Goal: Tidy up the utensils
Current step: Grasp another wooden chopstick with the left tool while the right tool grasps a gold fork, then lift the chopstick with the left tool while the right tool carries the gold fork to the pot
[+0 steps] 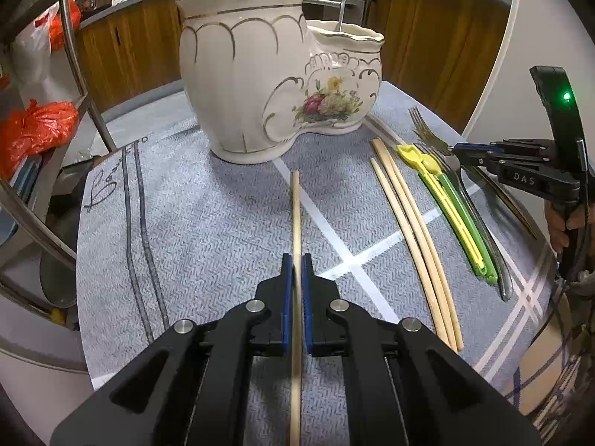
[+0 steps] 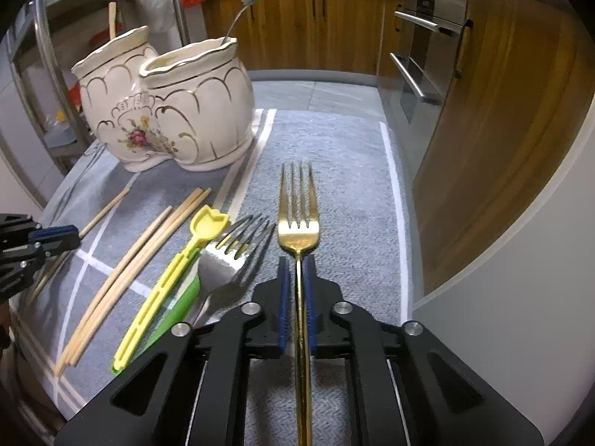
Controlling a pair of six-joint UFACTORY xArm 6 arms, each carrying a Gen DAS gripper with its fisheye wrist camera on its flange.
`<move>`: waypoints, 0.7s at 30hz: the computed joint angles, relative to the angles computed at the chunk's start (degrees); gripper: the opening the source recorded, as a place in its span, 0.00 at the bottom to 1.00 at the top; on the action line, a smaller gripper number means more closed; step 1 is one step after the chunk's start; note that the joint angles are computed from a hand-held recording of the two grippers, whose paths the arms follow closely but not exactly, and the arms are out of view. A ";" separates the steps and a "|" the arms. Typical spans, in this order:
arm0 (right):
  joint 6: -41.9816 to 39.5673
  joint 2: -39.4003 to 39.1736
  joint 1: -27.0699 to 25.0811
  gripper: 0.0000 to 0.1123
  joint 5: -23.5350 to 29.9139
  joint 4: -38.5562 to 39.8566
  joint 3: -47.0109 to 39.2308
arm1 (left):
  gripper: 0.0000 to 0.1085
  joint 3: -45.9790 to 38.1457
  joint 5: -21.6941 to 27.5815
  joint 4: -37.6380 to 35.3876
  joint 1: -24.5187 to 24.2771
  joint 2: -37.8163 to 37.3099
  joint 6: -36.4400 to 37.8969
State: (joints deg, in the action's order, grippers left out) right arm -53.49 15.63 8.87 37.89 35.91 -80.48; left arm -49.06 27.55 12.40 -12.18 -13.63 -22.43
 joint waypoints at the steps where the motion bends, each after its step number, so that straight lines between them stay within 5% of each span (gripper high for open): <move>1: -0.60 0.02 -0.08 0.05 -0.16 0.52 0.09 | 0.04 -0.02 -0.08 0.20 -0.04 0.05 -0.06; 14: -20.95 -8.35 -0.71 0.05 -4.98 23.48 7.29 | 0.04 5.35 -11.63 2.28 0.81 -5.63 -2.20; 21: -32.03 -12.12 -1.42 0.05 -4.71 34.34 9.80 | 0.04 7.71 -18.06 11.57 2.05 -7.81 -9.78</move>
State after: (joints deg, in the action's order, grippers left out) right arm -85.52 3.51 7.46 33.18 70.26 -70.68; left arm -41.35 9.49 23.96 -10.13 -21.44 -32.21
